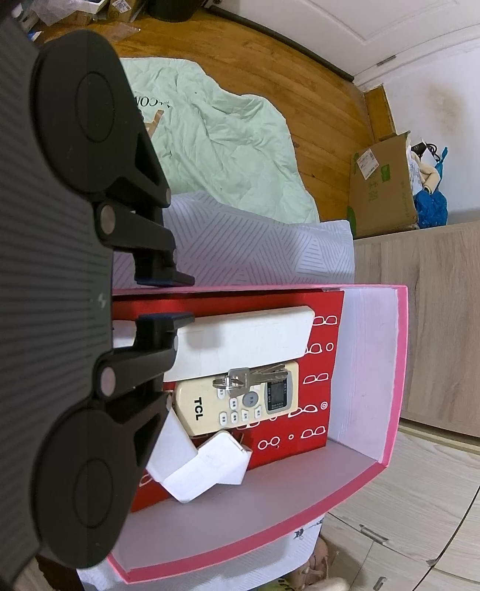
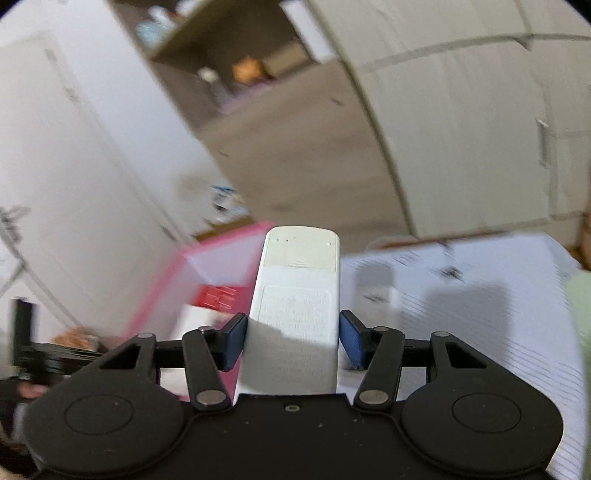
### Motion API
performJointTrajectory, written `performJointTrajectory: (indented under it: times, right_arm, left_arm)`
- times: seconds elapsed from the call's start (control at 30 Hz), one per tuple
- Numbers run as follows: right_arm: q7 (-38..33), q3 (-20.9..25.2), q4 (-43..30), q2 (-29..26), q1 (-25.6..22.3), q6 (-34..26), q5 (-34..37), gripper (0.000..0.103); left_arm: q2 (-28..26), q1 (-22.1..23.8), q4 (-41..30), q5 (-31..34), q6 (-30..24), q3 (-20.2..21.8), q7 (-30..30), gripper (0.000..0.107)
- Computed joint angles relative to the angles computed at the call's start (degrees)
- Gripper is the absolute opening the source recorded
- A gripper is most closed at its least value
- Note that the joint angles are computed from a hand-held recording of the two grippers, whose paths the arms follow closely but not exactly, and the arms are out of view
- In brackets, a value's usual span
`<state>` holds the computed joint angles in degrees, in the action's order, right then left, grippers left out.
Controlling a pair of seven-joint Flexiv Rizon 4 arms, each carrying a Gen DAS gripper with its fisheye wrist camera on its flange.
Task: Organize rigid objects
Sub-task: 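Grasp the cream bar on the table with the right gripper, then carry the cream bar into the pink box and open the right gripper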
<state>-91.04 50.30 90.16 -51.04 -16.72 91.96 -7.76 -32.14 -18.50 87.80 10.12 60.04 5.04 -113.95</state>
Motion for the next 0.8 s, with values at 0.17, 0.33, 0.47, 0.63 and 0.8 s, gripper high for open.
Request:
performJointTrajectory:
  times: [0.17,0.33,0.47,0.63,0.8]
  right_arm:
    - [-6.6,8.4,1.1,-4.7,-1.9,4.6,-6.6,0.059]
    - [-5.4,7.8,-0.3,-5.6,1.9,2.9,-12.3,0.059]
    - [-4.7,4.7,-3.6,-5.5,6.4,-0.2,-12.5,0.059]
    - [-4.9,-3.6,-8.5,-4.0,14.3,-2.2,-9.7,0.059]
    - [-6.3,-13.9,-11.5,-2.3,21.9,-2.9,-8.5,0.059]
  left_arm:
    - [-0.1,-1.0,-0.9,2.0,-1.2,1.0,-0.6,0.011]
    - [-0.3,-0.8,-1.1,2.2,-1.2,0.8,-1.1,0.011]
    - [-0.5,-0.9,-1.5,2.2,-1.6,0.7,-1.7,0.011]
    - [-0.5,-1.3,-1.7,2.8,-1.7,0.9,-2.7,0.011]
    - [-0.6,-1.4,-1.7,3.4,-1.6,0.9,-2.9,0.011]
